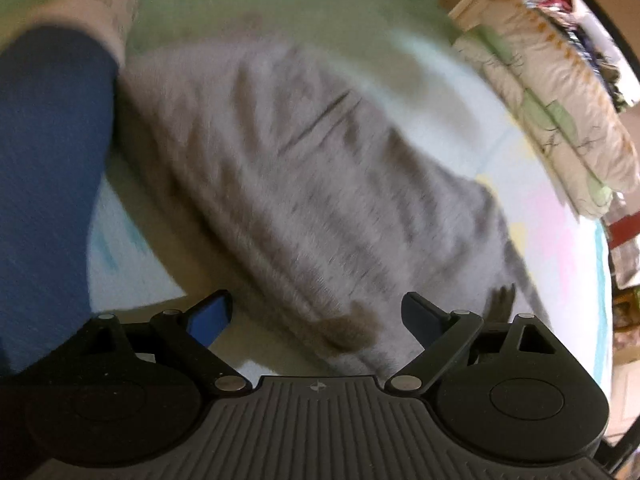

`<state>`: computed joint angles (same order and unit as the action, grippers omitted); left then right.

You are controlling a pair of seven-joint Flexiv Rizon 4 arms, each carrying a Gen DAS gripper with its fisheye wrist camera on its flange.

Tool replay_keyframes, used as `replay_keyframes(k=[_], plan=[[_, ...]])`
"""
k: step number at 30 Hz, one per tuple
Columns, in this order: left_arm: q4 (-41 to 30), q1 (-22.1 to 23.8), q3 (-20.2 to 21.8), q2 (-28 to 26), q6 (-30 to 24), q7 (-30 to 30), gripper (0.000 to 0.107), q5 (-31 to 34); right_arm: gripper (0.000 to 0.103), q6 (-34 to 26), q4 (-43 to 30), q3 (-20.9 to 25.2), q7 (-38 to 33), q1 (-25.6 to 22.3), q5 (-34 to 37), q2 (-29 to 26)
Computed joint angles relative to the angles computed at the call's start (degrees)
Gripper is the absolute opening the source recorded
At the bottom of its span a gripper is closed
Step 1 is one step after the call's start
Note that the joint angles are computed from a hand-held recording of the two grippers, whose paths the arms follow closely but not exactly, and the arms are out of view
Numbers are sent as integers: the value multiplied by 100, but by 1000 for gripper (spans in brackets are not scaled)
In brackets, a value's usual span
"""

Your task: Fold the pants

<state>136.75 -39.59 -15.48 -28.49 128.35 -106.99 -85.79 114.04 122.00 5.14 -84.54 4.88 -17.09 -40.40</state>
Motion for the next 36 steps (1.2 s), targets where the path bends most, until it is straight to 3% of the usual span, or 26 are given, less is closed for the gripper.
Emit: replay_keyframes(k=[2,5,9,22,23,25,26,27,29,30,33,36], plan=[[-50,-56,5,-92,215,-175,96,-62,14,33,-2,56,-12,-91,-61,-21],[82,-47,152,-229,439,-787,102,370,15,42,-16,157,23,-236,-166,-48],[-8,-7,197,-402,813,-559,102,81,16,45,-30,186,9,-304,-287,-67],[568,627,781,-548,1230,-2314,101,2034,19,20,-3,118,37,-189,-239,-23],[556,579,773,-535,1216,-2289,96,1922,20,-15,-5,129,75,-186,-216,3],[267,370,624,-512,1083,-1522,67,922,21,29,37,8,124,11,-3,89],[222,328,576,-495,1049,-1219,46,673,21,98,77,-17,135,99,90,136],[287,325,597,-486,1064,-1291,38,798,22,207,115,45,138,103,101,170],[550,479,658,-502,1226,-2075,30,1534,23,452,178,287,134,10,-79,223],[573,454,658,-496,1264,-2155,26,1520,23,565,195,406,141,-24,-211,239],[495,290,634,-532,1432,-1924,23,1196,21,522,54,1054,463,-480,-1235,143],[361,161,526,-595,1659,-1518,22,803,5,254,-286,1536,906,-739,-2203,-137]])
